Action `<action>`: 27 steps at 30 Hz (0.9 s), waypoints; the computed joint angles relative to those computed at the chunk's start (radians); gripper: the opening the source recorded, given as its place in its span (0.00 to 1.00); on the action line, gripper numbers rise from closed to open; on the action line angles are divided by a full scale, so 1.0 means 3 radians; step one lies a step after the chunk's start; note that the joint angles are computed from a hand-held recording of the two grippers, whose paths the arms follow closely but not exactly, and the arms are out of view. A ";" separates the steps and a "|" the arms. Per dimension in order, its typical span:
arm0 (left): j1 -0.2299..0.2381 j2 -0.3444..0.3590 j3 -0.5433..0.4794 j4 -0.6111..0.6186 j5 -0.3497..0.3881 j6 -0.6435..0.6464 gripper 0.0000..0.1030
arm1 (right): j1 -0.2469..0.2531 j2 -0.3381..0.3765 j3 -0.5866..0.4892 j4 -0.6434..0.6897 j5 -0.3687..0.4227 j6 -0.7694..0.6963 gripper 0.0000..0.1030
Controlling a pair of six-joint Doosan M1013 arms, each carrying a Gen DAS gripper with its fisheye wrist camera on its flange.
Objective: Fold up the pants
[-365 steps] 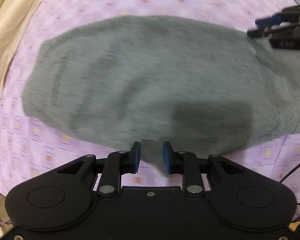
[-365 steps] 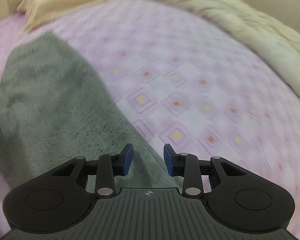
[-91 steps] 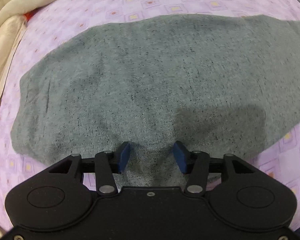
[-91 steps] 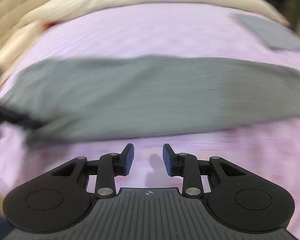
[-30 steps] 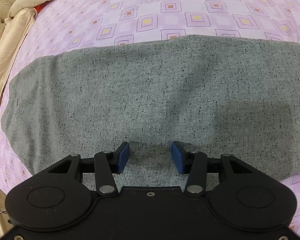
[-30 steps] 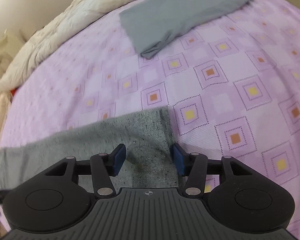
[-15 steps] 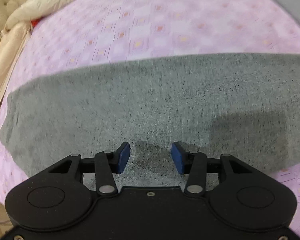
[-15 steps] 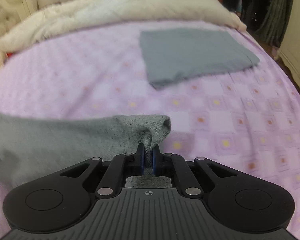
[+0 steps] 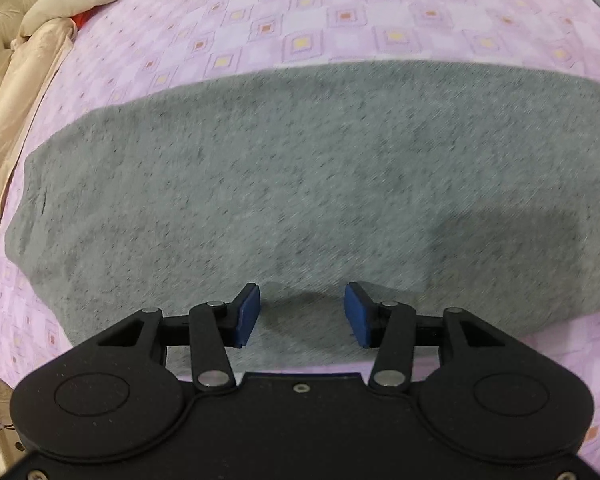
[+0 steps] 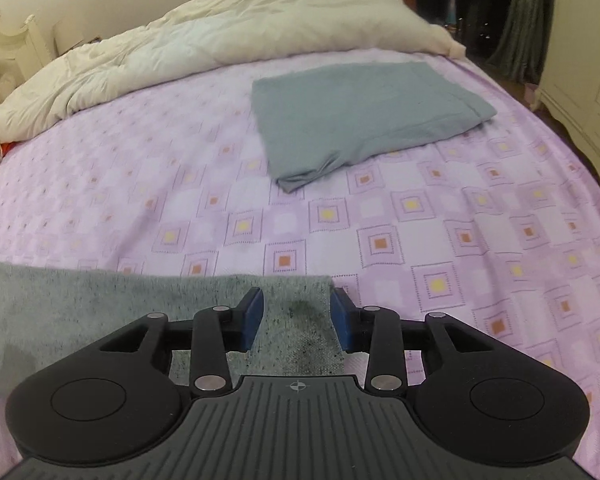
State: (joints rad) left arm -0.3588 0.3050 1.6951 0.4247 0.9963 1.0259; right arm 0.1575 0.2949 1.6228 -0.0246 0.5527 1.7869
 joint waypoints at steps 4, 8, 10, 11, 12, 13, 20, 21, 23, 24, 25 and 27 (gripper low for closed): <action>0.0076 -0.0078 0.0049 -0.0055 -0.0042 0.0149 0.54 | 0.0087 -0.0033 0.0020 -0.0053 -0.0072 0.0064 0.35; 0.0201 -0.0191 0.0129 0.0050 -0.0179 0.0239 0.54 | 0.0242 -0.0009 -0.0034 0.0088 -0.0074 -0.0085 0.35; 0.0293 -0.0233 0.0161 0.0143 -0.0268 0.0291 0.54 | 0.0343 0.0037 -0.0096 0.0154 -0.0045 -0.0171 0.35; 0.0336 -0.0243 0.0176 0.0190 -0.0308 0.0318 0.54 | 0.0405 0.0069 -0.0138 0.0170 -0.0023 -0.0172 0.35; 0.0402 -0.0228 0.0171 0.0232 -0.0352 0.0371 0.55 | 0.0468 0.0106 -0.0185 0.0200 -0.0003 -0.0172 0.35; 0.0473 -0.0216 0.0174 0.0279 -0.0389 0.0413 0.55 | 0.0522 0.0144 -0.0235 0.0235 0.0024 -0.0185 0.35; 0.1069 -0.0033 0.0100 0.0177 -0.0371 0.0572 0.66 | 0.0958 0.0604 -0.0936 0.0648 0.0411 -0.0638 0.35; 0.1189 -0.0035 0.0085 -0.0123 -0.0439 0.0756 0.69 | 0.1007 0.0701 -0.1084 0.0758 0.0481 -0.0774 0.35; 0.1379 -0.0048 0.0073 -0.0647 -0.0533 0.1073 0.73 | 0.1102 0.0944 -0.1459 0.0984 0.0664 -0.1093 0.35; 0.1431 -0.0053 0.0062 -0.0806 -0.0542 0.1192 0.73 | 0.1142 0.1066 -0.1655 0.1054 0.0772 -0.1211 0.35; 0.1461 -0.0061 0.0056 -0.0908 -0.0551 0.1253 0.72 | 0.1180 0.1207 -0.1887 0.1125 0.0904 -0.1326 0.35; 0.1481 -0.0077 0.0033 -0.0974 -0.0519 0.1230 0.62 | 0.1246 0.1475 -0.2341 0.1246 0.1148 -0.1518 0.35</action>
